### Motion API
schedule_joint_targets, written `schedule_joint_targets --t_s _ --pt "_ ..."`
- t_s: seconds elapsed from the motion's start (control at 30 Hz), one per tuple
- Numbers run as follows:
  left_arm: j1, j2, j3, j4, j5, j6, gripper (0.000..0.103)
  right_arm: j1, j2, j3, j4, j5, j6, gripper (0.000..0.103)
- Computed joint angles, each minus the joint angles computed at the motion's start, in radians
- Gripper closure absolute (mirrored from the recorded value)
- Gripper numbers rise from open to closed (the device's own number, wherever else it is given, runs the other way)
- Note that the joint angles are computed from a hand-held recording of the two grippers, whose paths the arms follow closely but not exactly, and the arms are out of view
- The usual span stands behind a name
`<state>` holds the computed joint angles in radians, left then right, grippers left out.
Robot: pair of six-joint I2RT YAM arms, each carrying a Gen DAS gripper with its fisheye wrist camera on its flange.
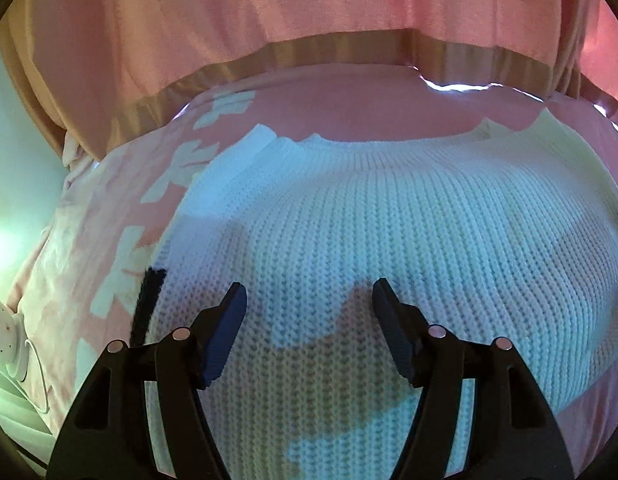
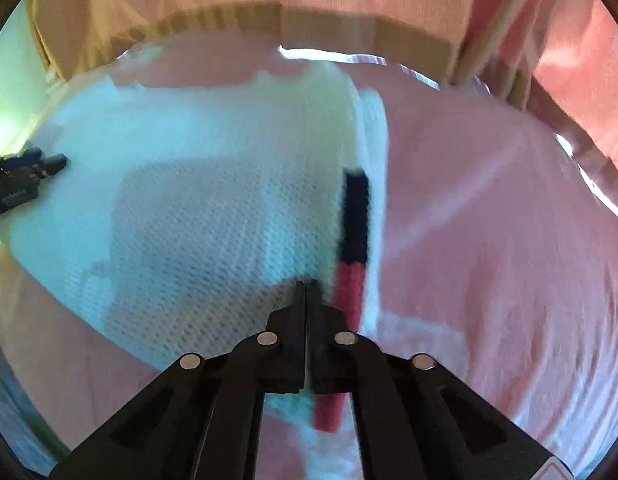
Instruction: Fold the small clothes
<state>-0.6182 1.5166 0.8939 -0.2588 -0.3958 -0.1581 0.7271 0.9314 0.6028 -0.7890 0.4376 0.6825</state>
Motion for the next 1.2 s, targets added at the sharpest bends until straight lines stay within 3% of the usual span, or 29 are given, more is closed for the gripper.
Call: schedule_joint_targets --t_s 0.17,0.3,0.37,0.43,0.5,0.6,0.63,0.7,0.83,0.87,0.97,1.07,1.13,1.2 --pt "-0.03 -0.047 -0.013 -0.022 0.0 -0.025 0.04 0.146 -0.12 0.016 -0.107 0.101 0.188 0.102" --pt "-0.059 -0.039 -0.006 -0.03 -0.017 -0.039 0.04 0.137 -0.117 0.015 -0.086 0.131 0.213 0.095" --pt "-0.077 -0.036 -0.005 -0.034 -0.023 -0.051 0.04 0.096 -0.101 0.017 -0.063 0.116 0.2 0.086" --pt "-0.09 -0.036 -0.007 -0.035 -0.029 -0.061 0.04 0.07 -0.109 0.002 -0.064 0.112 0.21 0.069" --pt "-0.094 -0.035 -0.008 -0.036 -0.029 -0.069 0.04 0.03 -0.125 -0.02 -0.043 0.078 0.196 0.061" --pt "-0.093 -0.039 -0.016 -0.037 -0.023 -0.073 0.038 -0.034 -0.138 -0.061 0.008 -0.009 0.151 0.064" --pt "-0.091 -0.044 -0.019 -0.04 -0.02 -0.072 0.038 -0.041 -0.142 -0.072 0.016 -0.022 0.143 0.079" --pt "-0.082 -0.068 -0.034 -0.044 -0.01 -0.078 0.038 -0.004 -0.176 -0.071 -0.003 0.011 0.153 0.097" --pt "-0.021 -0.165 -0.083 -0.052 0.043 -0.086 0.038 0.106 -0.336 -0.041 -0.126 0.116 0.251 0.097" --pt "-0.002 -0.173 -0.091 -0.056 0.052 -0.089 0.037 0.08 -0.342 -0.05 -0.126 0.095 0.225 0.097" --pt "0.024 -0.131 -0.101 -0.051 0.045 -0.073 0.037 -0.109 -0.247 -0.129 -0.029 -0.112 0.118 0.096" --pt "0.031 -0.138 -0.134 -0.021 0.027 -0.054 0.035 0.03 -0.244 -0.086 -0.084 0.017 0.207 0.095" --pt "0.041 -0.177 -0.15 -0.031 0.045 -0.055 0.035 0.216 -0.258 -0.023 -0.19 0.17 0.353 0.091" --pt "0.051 -0.199 -0.165 -0.035 0.065 -0.065 0.034 0.311 -0.234 0.0 -0.236 0.221 0.427 0.09"
